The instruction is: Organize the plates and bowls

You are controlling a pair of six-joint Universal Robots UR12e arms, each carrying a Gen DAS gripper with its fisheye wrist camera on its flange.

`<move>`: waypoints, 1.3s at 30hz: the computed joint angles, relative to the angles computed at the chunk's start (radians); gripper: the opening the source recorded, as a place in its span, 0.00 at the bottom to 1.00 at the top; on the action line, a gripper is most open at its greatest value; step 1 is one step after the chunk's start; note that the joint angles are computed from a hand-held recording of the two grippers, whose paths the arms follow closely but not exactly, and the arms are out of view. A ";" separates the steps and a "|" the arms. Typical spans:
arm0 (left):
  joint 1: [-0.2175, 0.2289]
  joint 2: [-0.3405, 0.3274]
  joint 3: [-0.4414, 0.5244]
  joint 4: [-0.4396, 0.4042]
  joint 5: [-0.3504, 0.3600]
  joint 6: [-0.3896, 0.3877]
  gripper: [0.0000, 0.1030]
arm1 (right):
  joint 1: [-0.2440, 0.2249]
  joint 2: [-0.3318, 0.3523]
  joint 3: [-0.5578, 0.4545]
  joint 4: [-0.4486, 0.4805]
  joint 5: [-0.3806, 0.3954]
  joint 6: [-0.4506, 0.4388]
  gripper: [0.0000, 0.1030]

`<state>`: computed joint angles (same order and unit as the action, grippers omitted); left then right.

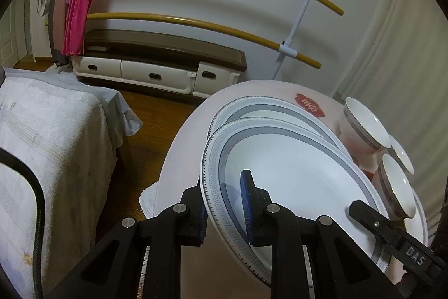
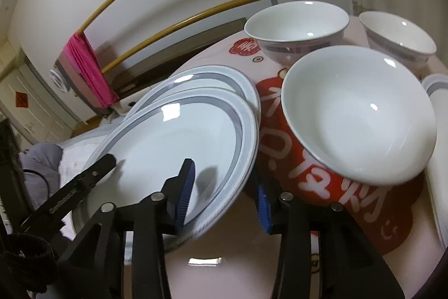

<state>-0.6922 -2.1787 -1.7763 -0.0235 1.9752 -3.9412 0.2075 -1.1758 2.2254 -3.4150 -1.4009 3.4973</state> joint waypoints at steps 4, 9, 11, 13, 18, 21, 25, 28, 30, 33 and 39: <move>0.001 0.000 0.001 0.000 -0.001 -0.001 0.17 | -0.001 -0.003 -0.001 0.014 0.015 -0.008 0.44; 0.001 0.001 0.002 -0.007 0.000 -0.002 0.17 | -0.009 -0.021 0.007 0.031 0.061 0.003 0.43; 0.000 0.001 0.003 -0.011 0.003 0.001 0.17 | -0.010 -0.029 0.010 0.037 0.071 -0.010 0.39; -0.001 0.002 0.004 -0.012 0.004 0.003 0.17 | -0.013 -0.040 0.023 0.028 0.084 -0.029 0.33; -0.004 0.005 0.006 -0.025 0.004 0.001 0.18 | -0.023 -0.046 0.032 0.022 0.098 -0.046 0.31; -0.007 0.010 0.004 -0.032 0.000 0.004 0.20 | -0.025 -0.041 0.027 0.022 0.089 -0.045 0.28; -0.011 0.017 0.000 -0.038 0.000 -0.005 0.21 | -0.025 -0.033 0.018 0.024 0.076 -0.039 0.26; -0.016 0.022 -0.002 -0.043 0.006 -0.015 0.22 | -0.018 -0.026 0.006 0.032 0.051 -0.047 0.26; -0.019 0.021 0.000 -0.046 0.011 -0.017 0.23 | -0.015 -0.021 0.000 0.034 0.039 -0.047 0.25; -0.018 0.018 0.004 -0.051 0.008 -0.020 0.22 | -0.008 -0.018 -0.008 0.038 0.009 -0.046 0.25; -0.016 0.013 0.007 -0.047 0.007 -0.024 0.22 | -0.014 -0.024 0.000 0.035 0.013 -0.038 0.26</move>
